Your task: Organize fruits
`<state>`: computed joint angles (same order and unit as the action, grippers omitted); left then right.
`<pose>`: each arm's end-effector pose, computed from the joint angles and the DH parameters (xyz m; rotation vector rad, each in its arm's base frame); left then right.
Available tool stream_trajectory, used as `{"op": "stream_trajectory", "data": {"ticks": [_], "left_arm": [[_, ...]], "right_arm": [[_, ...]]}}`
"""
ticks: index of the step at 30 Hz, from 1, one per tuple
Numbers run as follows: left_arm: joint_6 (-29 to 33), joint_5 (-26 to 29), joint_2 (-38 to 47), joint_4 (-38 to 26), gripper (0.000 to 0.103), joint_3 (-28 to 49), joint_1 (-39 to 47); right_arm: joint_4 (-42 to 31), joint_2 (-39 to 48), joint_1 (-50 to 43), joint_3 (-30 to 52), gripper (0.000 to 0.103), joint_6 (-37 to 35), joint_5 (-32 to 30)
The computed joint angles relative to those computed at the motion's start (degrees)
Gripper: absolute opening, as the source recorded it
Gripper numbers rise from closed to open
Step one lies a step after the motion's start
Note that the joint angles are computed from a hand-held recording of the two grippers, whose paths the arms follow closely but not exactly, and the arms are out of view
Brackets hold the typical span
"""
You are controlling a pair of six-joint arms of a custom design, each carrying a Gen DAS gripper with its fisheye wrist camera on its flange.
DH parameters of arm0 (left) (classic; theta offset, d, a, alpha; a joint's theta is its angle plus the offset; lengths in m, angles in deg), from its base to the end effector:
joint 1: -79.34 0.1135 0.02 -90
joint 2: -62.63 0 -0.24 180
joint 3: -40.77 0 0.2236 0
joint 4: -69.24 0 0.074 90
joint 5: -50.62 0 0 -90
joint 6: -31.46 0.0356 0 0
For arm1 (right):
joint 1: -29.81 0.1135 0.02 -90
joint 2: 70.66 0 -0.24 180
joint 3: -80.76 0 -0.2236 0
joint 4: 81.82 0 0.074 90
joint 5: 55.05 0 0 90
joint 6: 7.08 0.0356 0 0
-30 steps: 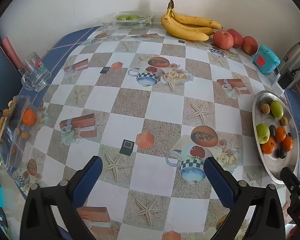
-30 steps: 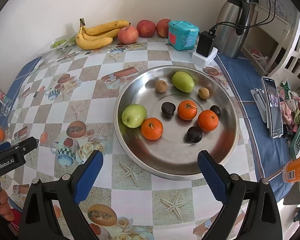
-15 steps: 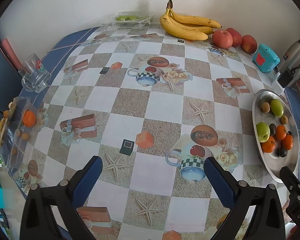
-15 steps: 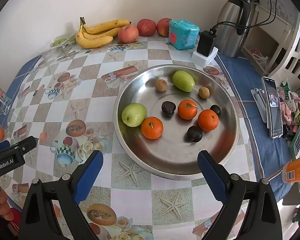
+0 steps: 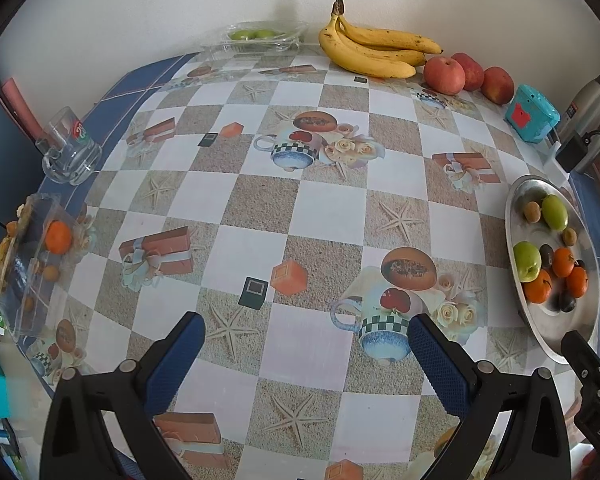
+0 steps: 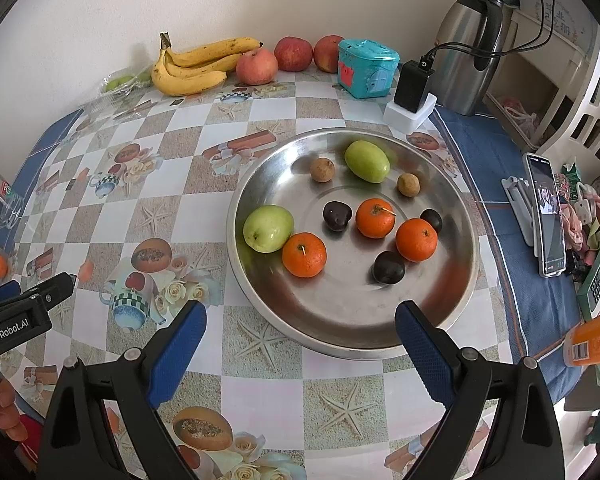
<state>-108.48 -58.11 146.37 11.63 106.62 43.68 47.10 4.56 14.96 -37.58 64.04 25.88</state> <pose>0.1965 -0.1269 0.1791 -0.3968 2.7062 0.0945 0.2169 -0.0517 0.1945 -0.1417 2.6699 0.0284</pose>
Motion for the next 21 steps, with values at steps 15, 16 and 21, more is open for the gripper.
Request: {"op": "stream_trajectory", "data": {"ticks": [15, 16, 21], "left_arm": [[0.1, 0.0, 0.0, 0.4, 0.103, -0.5, 0.0], [0.1, 0.0, 0.1, 0.4, 0.103, -0.3, 0.0], [0.2, 0.0, 0.1, 0.3, 0.103, -0.2, 0.0]], "right_arm": [[0.0, 0.1, 0.1, 0.0, 0.096, 0.1, 0.0], [0.0, 0.0, 0.1, -0.1, 0.096, 0.1, 0.0], [-0.1, -0.1, 0.3, -0.4, 0.096, 0.1, -0.4]]}}
